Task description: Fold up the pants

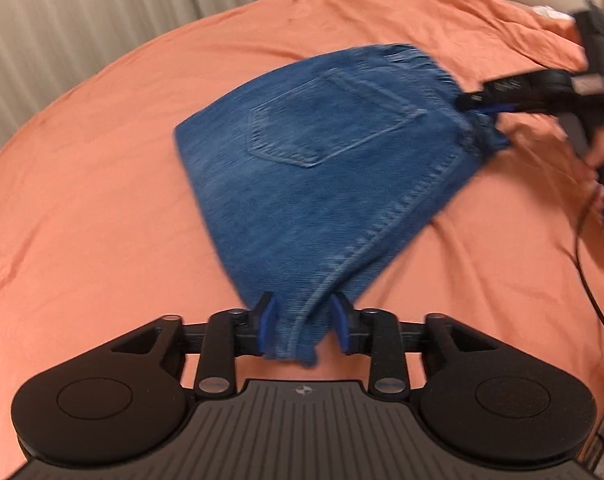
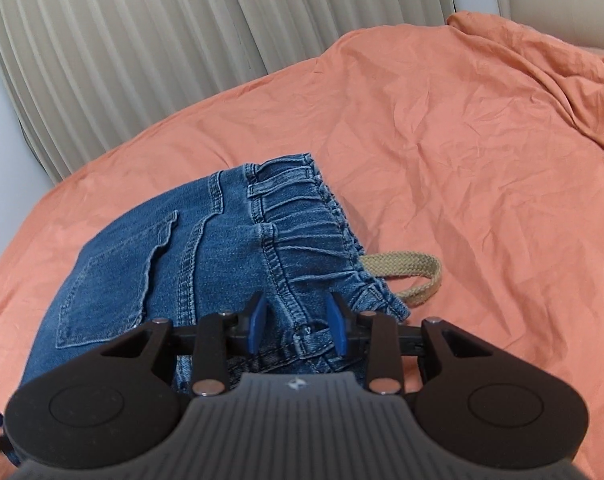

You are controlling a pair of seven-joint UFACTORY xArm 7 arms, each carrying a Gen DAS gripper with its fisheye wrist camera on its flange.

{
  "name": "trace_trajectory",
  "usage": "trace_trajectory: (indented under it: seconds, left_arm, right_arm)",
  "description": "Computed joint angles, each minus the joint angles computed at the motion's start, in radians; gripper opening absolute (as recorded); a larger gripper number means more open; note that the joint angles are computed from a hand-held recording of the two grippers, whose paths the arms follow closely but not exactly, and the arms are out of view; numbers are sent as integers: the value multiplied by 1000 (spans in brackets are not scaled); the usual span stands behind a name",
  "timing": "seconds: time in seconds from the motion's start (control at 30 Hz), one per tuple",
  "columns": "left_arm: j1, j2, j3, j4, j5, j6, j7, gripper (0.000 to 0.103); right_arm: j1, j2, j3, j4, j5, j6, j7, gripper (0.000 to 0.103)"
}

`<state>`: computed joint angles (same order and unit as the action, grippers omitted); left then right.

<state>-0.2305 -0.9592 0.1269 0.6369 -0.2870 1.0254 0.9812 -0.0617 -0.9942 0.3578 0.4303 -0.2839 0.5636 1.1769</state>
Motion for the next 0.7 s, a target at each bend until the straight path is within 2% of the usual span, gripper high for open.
trace_trajectory:
  seconds: [0.07,0.17,0.23,0.27,0.3,0.33,0.4,0.47,0.6,0.7]
  left_arm:
    - [2,-40,-22,-36,21,-29,21,46]
    - [33,-49,-89,-100,75,-158,-7,42]
    - [16,-35,-92,-129,82,-230,-20,40]
    - [11,-30,-99,-133,89,-239,-35,36]
    - [1,-39,-110,-147,102,-256,-37,25]
    - [-9,-68,-129,-174,131,-287,-21,19]
    - [-41,-146,-133,-232,207,-357,66,17]
    - [-55,-149,-107,-215,240,-350,110,15]
    - [-44,-120,-94,-205,273,-320,143,15]
    - [-27,-113,-97,-234,265,-310,120,15]
  right_arm:
    - [1,-6,-4,-4,4,-5,6,30]
    - [0,-6,-3,-5,2,-12,4,31]
    - [-5,-6,0,-8,0,-20,7,31]
    - [-7,-9,4,-13,-2,-28,11,31]
    - [-10,-11,6,-19,-5,-37,12,31]
    - [-11,-12,7,-22,-6,-41,11,31]
    - [-9,-14,3,-25,-4,-45,10,31]
    - [-4,-19,-3,-28,2,-45,7,31]
    - [12,-15,-12,-22,15,-35,-11,31]
    - [10,-5,-1,-13,6,-21,-25,31]
